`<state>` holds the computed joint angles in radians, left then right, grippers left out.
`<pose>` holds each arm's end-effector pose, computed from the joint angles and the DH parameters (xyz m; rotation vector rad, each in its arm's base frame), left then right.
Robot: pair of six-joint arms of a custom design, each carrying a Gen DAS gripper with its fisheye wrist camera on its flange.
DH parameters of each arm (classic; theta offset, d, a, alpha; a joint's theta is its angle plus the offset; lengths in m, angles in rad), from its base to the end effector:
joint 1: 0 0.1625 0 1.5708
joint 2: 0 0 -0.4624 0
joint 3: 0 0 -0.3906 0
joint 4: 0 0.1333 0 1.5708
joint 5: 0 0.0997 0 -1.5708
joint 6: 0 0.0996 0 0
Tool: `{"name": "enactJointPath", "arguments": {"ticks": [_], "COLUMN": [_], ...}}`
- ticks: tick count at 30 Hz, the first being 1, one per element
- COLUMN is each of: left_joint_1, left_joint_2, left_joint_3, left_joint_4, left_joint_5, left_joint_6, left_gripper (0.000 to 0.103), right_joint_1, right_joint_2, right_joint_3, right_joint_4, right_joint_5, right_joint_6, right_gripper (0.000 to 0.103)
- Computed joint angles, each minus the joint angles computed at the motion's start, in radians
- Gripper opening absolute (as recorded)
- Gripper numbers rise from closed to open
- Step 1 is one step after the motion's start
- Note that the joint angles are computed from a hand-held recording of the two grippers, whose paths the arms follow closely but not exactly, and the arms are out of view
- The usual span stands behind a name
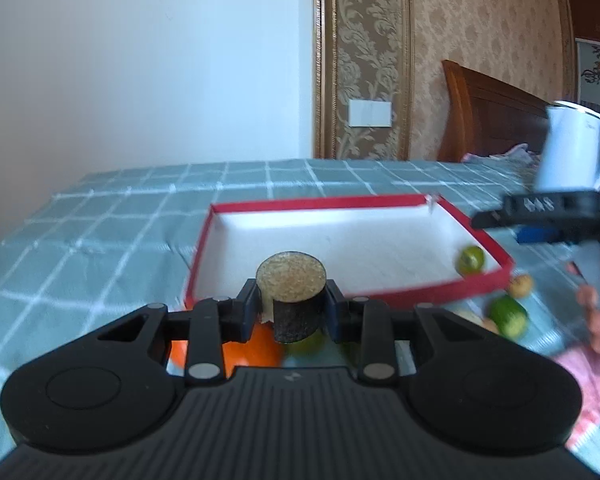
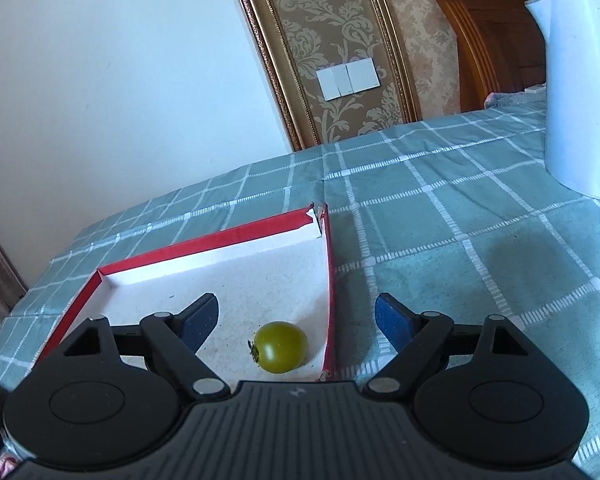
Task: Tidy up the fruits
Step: 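Carry the dark cylinder into the tray and open the left gripper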
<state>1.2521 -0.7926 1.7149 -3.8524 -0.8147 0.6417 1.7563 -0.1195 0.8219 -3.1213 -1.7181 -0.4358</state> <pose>-0.0129 -0.6826 0.2628 0.3277 1.9132 -1.3561 0.2821 -0.8598 -0.0251 0.7286 -2.5593 1.1667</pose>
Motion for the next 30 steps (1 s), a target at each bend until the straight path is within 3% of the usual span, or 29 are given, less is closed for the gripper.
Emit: {"name": "enactJointPath", "arguments": {"ticks": [7, 17, 30], "left_joint_1": [0.035, 0.079, 0.101], "left_joint_2": [0.041, 0.127, 0.157], "left_joint_3": [-0.171, -0.423, -0.512], "left_joint_4": [0.119, 0.431, 0.588], "left_joint_5": [0.014, 0.053, 0.091], "left_joint_6": [-0.016, -0.091, -0.170], "left_gripper": [0.030, 0.030, 0.030], "right_joint_1": [0.007, 0.014, 0.020], "right_joint_2": [0.017, 0.032, 0.040], "right_joint_3": [-0.022, -0.034, -0.045], "right_joint_4": [0.028, 0.022, 0.063], "right_joint_5": [-0.034, -0.060, -0.074], "right_joint_6": [-0.027, -0.070, -0.093], "right_gripper": [0.086, 0.086, 0.086]}}
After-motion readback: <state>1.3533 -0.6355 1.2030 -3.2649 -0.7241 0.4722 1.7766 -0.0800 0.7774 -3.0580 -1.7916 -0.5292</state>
